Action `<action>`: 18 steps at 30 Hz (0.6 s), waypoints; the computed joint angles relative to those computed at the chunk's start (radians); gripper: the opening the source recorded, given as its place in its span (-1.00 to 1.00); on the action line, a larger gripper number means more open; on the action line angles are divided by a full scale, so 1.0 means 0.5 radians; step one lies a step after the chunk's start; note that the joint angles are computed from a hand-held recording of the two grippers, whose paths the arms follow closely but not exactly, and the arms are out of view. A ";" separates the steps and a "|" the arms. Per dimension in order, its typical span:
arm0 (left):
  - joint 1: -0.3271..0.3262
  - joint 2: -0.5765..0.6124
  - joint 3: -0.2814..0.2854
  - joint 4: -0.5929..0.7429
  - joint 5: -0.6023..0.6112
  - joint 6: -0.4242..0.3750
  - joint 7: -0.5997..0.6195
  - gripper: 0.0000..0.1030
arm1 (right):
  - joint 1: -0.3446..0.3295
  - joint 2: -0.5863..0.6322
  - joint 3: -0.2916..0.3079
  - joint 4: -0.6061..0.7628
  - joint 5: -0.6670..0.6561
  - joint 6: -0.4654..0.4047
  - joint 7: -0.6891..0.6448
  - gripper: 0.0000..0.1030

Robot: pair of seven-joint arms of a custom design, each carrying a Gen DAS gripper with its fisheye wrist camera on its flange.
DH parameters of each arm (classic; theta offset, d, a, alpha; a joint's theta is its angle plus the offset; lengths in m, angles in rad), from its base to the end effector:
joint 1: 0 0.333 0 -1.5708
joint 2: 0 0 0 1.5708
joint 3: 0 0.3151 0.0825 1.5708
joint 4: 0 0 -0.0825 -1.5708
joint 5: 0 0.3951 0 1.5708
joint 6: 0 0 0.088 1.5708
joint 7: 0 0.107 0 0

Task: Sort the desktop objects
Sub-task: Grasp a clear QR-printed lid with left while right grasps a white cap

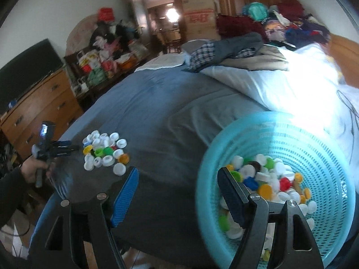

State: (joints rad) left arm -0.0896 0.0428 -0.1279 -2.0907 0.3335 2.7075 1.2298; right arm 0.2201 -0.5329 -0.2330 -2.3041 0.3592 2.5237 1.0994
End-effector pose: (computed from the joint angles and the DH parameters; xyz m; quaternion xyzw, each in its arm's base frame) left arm 0.5885 -0.1409 0.4599 -0.6270 0.7192 -0.1927 0.2292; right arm 0.4560 -0.0292 0.6221 -0.7164 0.5687 -0.1889 0.3574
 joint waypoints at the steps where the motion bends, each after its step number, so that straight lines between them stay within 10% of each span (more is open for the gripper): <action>1: 0.004 0.019 0.003 0.001 0.011 0.059 0.021 0.13 | -0.003 0.005 0.012 0.003 -0.007 -0.001 0.011 0.51; 14: -0.019 0.161 0.011 0.135 -0.409 0.186 0.422 0.12 | 0.048 0.124 0.108 0.077 -0.049 -0.031 0.067 0.51; 18: -0.029 0.134 0.019 0.099 -0.457 0.212 0.433 -0.48 | 0.081 0.160 0.113 0.080 0.007 -0.045 0.054 0.02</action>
State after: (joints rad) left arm -0.1039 0.1100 -0.1183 -2.0412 0.1050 2.8135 1.4461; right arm 0.2608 -0.4530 -0.1765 -2.2639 0.3629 2.5011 1.1262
